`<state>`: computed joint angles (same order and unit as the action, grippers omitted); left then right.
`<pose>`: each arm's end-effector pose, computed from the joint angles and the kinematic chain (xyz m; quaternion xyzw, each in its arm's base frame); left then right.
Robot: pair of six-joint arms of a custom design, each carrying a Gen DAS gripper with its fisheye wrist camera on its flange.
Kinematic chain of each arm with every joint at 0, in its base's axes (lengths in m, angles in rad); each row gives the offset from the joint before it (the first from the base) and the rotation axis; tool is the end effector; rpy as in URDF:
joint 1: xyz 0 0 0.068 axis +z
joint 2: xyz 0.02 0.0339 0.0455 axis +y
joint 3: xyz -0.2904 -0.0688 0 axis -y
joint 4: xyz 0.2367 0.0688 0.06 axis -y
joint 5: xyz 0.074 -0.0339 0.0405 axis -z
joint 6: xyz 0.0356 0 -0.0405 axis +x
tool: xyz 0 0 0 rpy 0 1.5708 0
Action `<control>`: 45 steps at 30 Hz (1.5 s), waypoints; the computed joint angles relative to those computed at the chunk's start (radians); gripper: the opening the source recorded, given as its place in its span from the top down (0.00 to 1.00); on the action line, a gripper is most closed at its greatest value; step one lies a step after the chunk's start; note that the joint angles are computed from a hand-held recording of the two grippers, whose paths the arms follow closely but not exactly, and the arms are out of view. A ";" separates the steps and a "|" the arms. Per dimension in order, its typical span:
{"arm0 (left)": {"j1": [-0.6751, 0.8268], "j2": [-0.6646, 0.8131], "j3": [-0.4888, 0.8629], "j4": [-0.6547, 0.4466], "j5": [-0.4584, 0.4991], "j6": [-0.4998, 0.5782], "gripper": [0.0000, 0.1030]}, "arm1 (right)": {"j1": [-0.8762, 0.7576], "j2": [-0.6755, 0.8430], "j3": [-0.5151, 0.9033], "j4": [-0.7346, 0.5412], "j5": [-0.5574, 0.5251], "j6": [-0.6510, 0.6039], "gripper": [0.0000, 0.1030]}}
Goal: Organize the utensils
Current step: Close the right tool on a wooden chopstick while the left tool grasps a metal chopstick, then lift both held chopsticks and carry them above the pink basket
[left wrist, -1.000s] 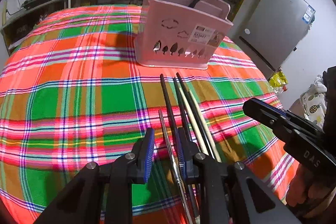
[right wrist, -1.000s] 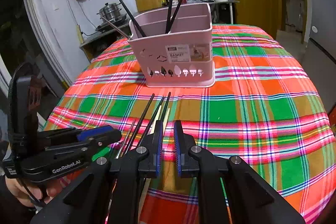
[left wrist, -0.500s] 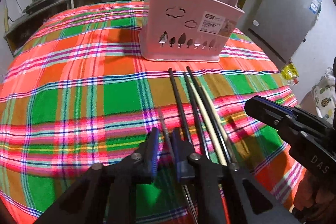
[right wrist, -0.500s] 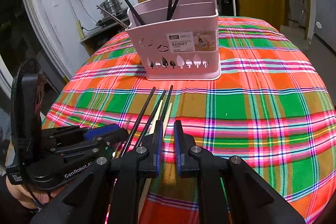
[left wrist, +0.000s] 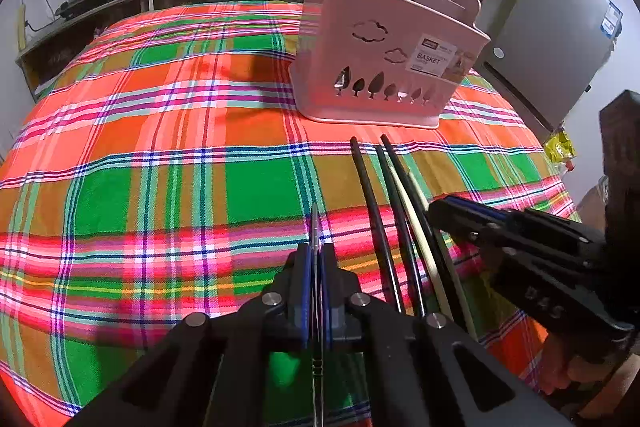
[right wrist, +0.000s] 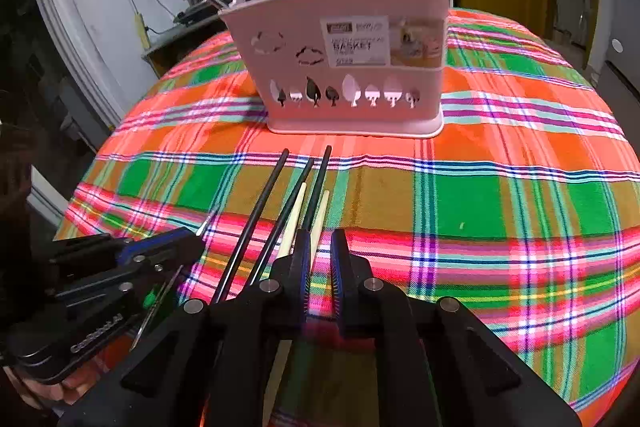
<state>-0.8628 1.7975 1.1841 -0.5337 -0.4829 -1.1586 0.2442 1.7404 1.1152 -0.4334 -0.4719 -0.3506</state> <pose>0.2446 -0.2603 0.2131 -0.1896 0.9315 -0.0488 0.3065 0.3336 0.0998 0.2177 -0.3322 0.8819 0.2127 0.2580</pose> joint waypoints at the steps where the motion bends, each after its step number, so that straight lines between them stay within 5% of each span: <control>1: 0.001 -0.002 -0.003 0.004 0.001 0.002 0.95 | 0.006 0.004 0.000 0.005 0.004 0.001 0.90; 19: 0.036 0.019 0.035 -0.011 0.037 0.063 0.95 | 0.065 0.038 0.052 -0.019 0.113 0.013 0.92; 30: 0.056 0.007 0.045 -0.022 0.074 0.080 0.96 | 0.043 0.026 0.060 -0.040 0.079 0.001 0.93; 45: 0.045 -0.094 0.145 -0.116 -0.016 0.143 0.96 | -0.022 -0.045 0.148 -0.104 -0.016 0.004 0.94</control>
